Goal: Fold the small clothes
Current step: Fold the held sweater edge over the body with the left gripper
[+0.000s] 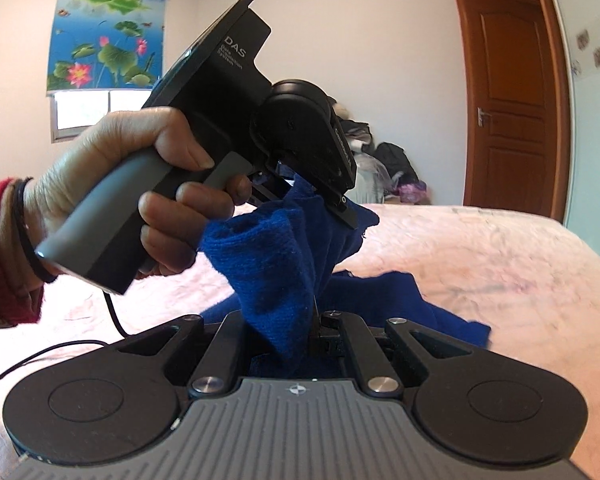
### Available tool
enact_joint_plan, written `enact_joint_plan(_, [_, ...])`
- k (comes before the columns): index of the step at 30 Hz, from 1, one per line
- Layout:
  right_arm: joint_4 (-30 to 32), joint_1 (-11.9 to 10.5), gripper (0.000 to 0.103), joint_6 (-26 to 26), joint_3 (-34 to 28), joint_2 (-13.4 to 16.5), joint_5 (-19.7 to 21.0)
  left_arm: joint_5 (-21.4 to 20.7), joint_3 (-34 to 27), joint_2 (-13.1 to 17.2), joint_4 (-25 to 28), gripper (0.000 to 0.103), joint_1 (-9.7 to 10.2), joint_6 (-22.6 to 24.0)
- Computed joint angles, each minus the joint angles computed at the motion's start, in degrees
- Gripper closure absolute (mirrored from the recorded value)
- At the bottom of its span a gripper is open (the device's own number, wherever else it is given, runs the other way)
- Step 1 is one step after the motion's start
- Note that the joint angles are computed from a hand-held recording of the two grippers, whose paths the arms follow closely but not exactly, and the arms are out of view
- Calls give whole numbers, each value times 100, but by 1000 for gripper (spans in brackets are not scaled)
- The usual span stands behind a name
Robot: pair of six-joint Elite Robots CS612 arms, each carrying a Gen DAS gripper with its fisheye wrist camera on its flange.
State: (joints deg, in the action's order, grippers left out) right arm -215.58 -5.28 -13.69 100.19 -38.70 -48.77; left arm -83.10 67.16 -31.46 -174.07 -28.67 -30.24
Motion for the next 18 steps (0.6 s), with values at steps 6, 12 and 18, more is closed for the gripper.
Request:
enact_joint_plan(6, [155,-73,95,271,-58,76,63,-50,-274,164,337,96,-77,103])
enact_joint_plan(12, [431,-197,95,517,-45,91,190,-103,-508,305,644,96,-127,182])
enact_joint_plan(18, [868,-302,95,907,-83,128,444,-106,-652,409,874,96,-159,225])
